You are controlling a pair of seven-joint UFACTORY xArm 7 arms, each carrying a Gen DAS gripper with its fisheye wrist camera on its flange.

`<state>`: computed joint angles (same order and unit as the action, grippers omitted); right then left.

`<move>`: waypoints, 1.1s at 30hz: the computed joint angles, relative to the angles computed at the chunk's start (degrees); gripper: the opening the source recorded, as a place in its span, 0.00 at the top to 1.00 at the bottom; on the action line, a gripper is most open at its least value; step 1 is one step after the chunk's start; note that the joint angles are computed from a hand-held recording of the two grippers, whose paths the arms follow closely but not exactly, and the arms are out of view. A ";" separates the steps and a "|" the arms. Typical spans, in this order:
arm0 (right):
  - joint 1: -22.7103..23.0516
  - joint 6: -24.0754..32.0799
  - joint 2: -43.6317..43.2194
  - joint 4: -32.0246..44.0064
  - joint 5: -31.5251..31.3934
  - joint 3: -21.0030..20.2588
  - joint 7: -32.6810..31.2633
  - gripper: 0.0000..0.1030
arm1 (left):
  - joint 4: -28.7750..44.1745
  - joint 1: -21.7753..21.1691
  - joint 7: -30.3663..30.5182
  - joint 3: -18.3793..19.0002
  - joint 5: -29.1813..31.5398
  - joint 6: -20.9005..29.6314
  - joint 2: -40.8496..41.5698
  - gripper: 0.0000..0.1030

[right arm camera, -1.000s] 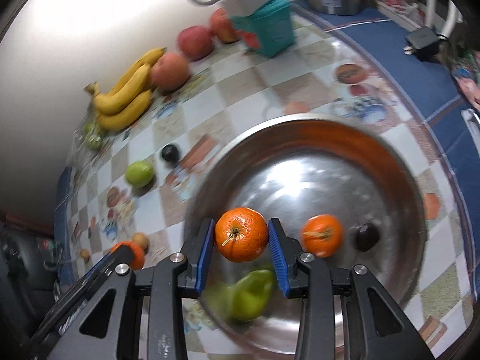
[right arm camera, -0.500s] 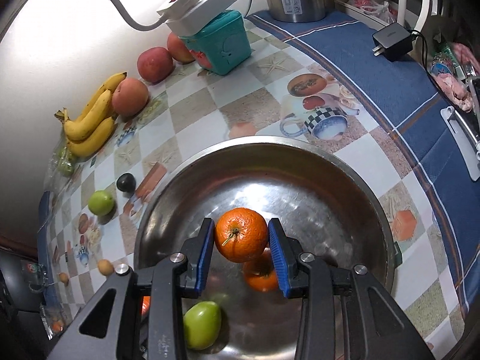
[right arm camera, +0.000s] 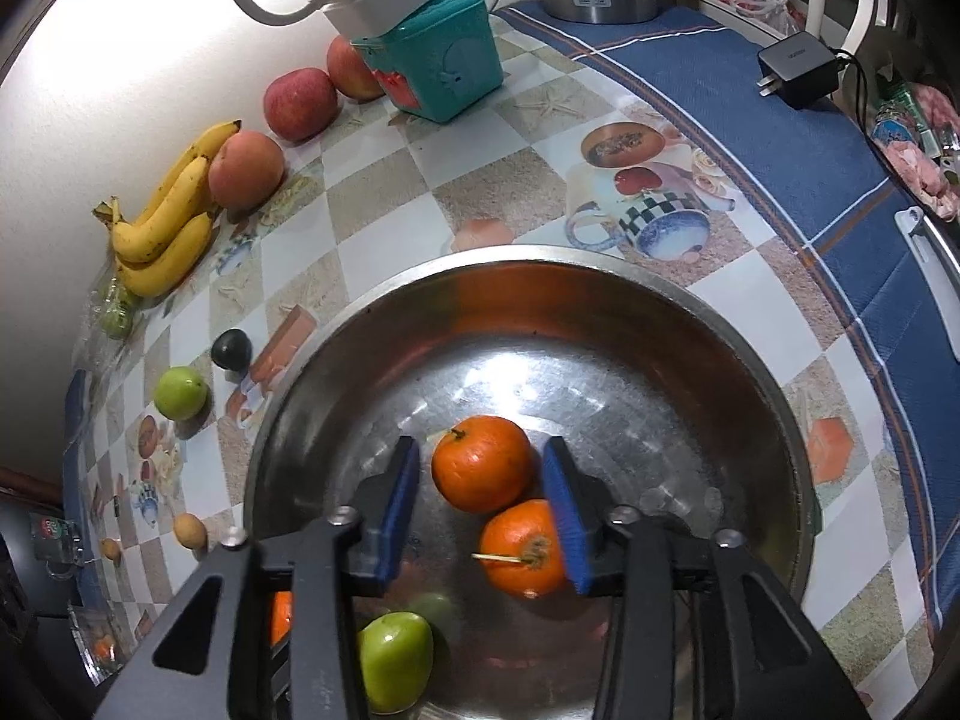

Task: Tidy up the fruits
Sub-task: 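Open the right tool to drop its orange while the left tool releases its orange into the basin, then move both tools back over the table toward the small tan round fruits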

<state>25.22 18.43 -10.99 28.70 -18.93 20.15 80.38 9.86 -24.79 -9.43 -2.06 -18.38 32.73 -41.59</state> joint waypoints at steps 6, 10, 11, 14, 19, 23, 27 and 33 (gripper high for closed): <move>-0.10 0.37 -2.00 -0.58 1.08 0.20 -0.05 0.54 | -0.16 -0.09 0.50 0.44 -0.11 -0.14 -2.20 0.50; -0.46 1.56 -3.25 -0.31 0.87 0.79 0.29 0.54 | -0.10 0.84 0.16 0.39 0.63 0.23 -3.40 0.50; -0.49 1.80 -3.41 -0.23 0.89 0.89 0.29 0.54 | -0.15 1.48 -0.10 0.50 0.88 0.37 -3.92 0.50; -0.07 2.57 -3.43 0.12 1.58 0.78 -0.63 0.54 | -0.45 3.76 -1.28 0.92 1.56 0.68 -5.31 0.50; 0.81 5.02 -2.65 1.46 2.51 0.74 -1.97 0.54 | -0.80 8.91 -3.80 1.43 3.36 1.94 -6.76 0.48; 1.60 6.91 -2.76 2.26 2.92 0.71 -2.65 0.54 | -1.43 13.72 -7.04 0.31 6.49 3.20 -8.01 0.46; 2.32 8.68 -2.55 3.50 2.76 0.92 -3.29 0.54 | -2.35 17.89 -9.00 1.77 8.31 4.24 -9.26 0.43; 2.91 10.20 -2.06 5.23 1.27 1.48 -3.27 0.54 | -3.15 22.21 -9.85 3.50 9.55 5.60 -10.48 0.38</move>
<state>28.13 28.63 -13.05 33.93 -17.66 21.63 77.11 6.71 -2.58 -19.28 1.43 -8.82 38.32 -52.07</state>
